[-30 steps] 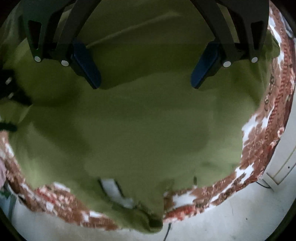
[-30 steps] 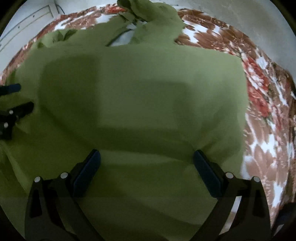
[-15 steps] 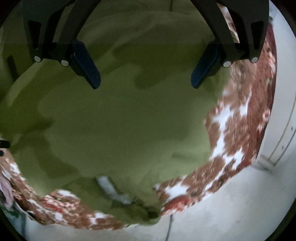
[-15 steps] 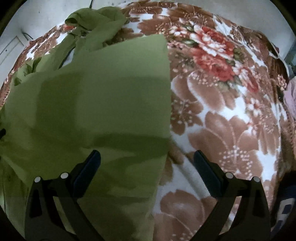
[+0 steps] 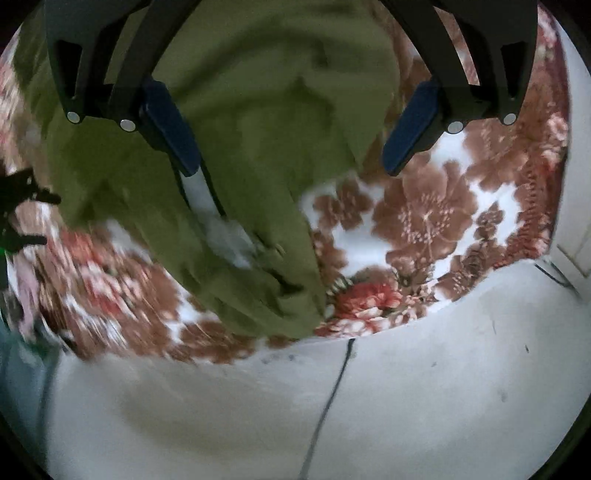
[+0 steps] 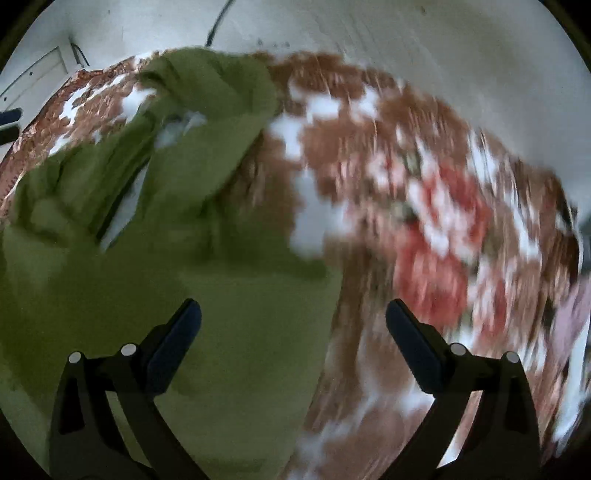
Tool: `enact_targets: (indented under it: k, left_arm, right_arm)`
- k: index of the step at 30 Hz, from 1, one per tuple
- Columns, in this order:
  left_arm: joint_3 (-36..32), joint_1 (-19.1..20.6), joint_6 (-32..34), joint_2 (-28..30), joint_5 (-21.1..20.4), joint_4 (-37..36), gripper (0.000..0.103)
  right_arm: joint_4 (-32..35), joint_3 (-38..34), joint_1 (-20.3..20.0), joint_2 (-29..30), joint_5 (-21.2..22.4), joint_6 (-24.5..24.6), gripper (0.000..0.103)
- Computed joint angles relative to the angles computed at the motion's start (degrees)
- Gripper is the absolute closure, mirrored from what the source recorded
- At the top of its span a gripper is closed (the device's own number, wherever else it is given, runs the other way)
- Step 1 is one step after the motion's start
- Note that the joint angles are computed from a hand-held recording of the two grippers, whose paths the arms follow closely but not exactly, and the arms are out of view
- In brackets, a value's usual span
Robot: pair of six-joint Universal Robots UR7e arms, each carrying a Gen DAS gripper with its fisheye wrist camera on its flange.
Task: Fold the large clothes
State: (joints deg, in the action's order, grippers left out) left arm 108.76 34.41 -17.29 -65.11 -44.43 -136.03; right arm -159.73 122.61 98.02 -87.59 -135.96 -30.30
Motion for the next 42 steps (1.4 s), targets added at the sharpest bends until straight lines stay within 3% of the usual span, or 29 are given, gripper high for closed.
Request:
enact_targets:
  k: [2,7,9,14,17,19,21,23,24,25,27,30,34,42]
  left_arm:
    - [-3.9,3.6,1.4,3.5,-0.1,-1.9,0.006]
    - [-13.5,10.4,8.2,11.8,-5.7,-5.5,0.008]
    - [-18.1,12.7,13.0,15.6,-10.0,-7.9,0.014]
    - [-26.7,16.6,15.6,21.8,-19.9,-10.3,0.018]
    - [-31.1,17.6,16.1,25.4,-19.8,-6.8,0.018]
    - [-33.0,17.9,16.8,27.2,-18.8,-4.3,0.022]
    - [-35.1,17.7,18.7,29.3,-15.8,-1.8,0.044]
    - [-36.3,18.3,19.1,30.4,-17.2,-0.5,0.047]
    - [-37.0,18.5,18.7,31.0,-17.6,0.3,0.051]
    - [-37.3,18.6,18.2,31.4,-17.1,0.8,0.056]
    - [-37.9,18.5,17.8,32.0,-16.1,1.2,0.084]
    - [-35.4,17.1,20.7,30.9,-16.4,-2.3,0.098]
    - [-32.3,14.5,22.4,27.6,-17.0,-5.8,0.099]
    - [-21.6,7.1,21.2,16.5,-14.8,-9.2,0.1]
  right_arm:
    - [1.9,-5.6,-1.7,3.6,4.6,0.9,0.005]
    - [4.9,-16.9,-4.2,14.1,11.8,1.7,0.005]
    - [5.5,-20.9,-4.6,18.1,13.6,1.8,0.005]
    - [9.1,-29.0,-6.4,24.9,19.3,6.0,0.005]
    - [11.5,-32.1,-7.6,27.7,21.1,8.6,0.005]
    - [12.0,-33.2,-8.2,29.0,22.2,9.8,0.008]
    - [13.0,-34.1,-8.6,30.0,23.4,9.7,0.025]
    - [13.4,-34.6,-8.8,30.8,24.2,7.8,0.032]
    - [13.1,-34.6,-8.9,31.1,24.3,6.9,0.043]
    - [13.4,-34.8,-9.0,31.4,24.3,6.4,0.047]
    - [12.7,-34.6,-8.9,31.6,23.6,4.5,0.075]
    - [9.3,-33.2,-7.5,30.8,21.4,0.8,0.093]
    - [2.7,-29.3,-5.2,28.4,19.8,-4.7,0.094]
    - [-0.4,-20.9,1.4,18.2,21.7,-5.7,0.094]
